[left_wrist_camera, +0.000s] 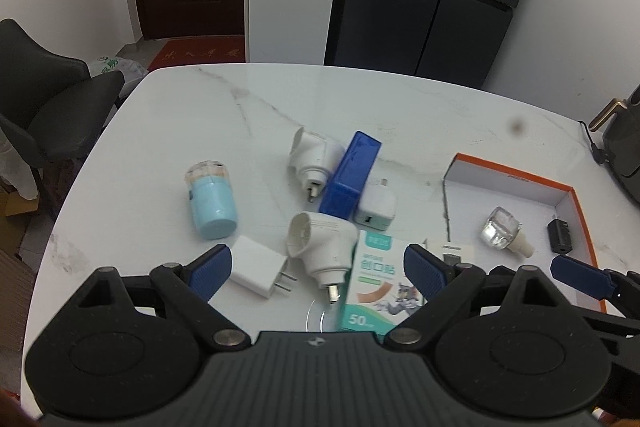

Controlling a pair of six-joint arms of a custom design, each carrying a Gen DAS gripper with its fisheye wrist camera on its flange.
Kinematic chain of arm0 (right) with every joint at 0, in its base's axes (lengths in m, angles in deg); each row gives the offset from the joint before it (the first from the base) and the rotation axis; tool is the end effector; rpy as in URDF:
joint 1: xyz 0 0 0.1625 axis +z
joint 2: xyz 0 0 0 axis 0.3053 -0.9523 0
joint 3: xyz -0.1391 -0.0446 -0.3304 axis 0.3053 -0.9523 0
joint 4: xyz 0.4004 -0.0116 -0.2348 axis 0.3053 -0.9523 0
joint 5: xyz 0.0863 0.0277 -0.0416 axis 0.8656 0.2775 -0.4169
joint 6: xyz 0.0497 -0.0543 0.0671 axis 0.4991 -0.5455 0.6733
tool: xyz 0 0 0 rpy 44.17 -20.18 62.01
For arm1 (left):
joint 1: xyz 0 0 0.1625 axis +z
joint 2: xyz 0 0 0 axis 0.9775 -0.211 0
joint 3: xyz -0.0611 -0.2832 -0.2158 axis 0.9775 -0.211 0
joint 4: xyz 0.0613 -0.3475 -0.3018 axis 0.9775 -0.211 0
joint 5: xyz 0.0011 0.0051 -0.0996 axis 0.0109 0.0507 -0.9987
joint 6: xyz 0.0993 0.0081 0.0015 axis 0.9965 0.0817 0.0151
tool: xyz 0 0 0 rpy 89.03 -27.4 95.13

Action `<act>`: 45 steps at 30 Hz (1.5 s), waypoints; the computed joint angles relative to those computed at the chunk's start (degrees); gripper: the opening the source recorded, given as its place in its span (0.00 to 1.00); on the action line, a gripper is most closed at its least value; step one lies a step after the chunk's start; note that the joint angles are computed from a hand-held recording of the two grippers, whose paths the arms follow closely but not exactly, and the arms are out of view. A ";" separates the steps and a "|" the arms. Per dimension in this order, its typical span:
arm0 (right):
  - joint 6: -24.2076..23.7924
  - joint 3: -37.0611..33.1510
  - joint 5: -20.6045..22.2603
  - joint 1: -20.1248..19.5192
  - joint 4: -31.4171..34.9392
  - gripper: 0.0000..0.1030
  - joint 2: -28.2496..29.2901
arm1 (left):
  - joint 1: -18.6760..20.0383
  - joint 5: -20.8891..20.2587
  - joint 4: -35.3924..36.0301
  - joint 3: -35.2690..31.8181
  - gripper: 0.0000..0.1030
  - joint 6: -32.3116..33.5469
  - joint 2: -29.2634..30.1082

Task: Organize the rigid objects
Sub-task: 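Withdraw both grippers from the box back toward the remaining items, then grasp the light-blue toothpick jar with the left gripper while the right gripper grasps the UGREEN box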

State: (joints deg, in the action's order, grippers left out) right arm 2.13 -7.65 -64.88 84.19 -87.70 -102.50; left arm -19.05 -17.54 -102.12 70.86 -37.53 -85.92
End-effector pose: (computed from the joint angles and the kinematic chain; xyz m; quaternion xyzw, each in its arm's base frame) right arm 0.2539 -0.7405 0.1025 0.2279 -0.8878 0.3308 0.2245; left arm -0.2014 -0.7478 0.2191 0.0407 0.8696 -0.3434 0.3526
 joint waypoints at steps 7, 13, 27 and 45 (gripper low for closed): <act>0.82 -0.86 -0.84 0.90 -0.29 0.76 1.74 | 1.11 -0.67 0.16 0.58 0.93 1.21 -1.10; 1.85 -1.47 -1.20 1.49 -0.33 0.76 2.98 | 1.94 -1.06 0.19 0.83 0.93 2.29 -1.82; 4.41 -2.87 -2.28 2.05 -0.87 0.76 5.64 | 3.70 -2.45 -0.37 1.16 0.93 5.53 -2.69; 9.66 -0.10 -5.10 0.03 -2.91 0.76 4.96 | 10.30 1.13 4.14 -15.14 0.94 1.74 8.50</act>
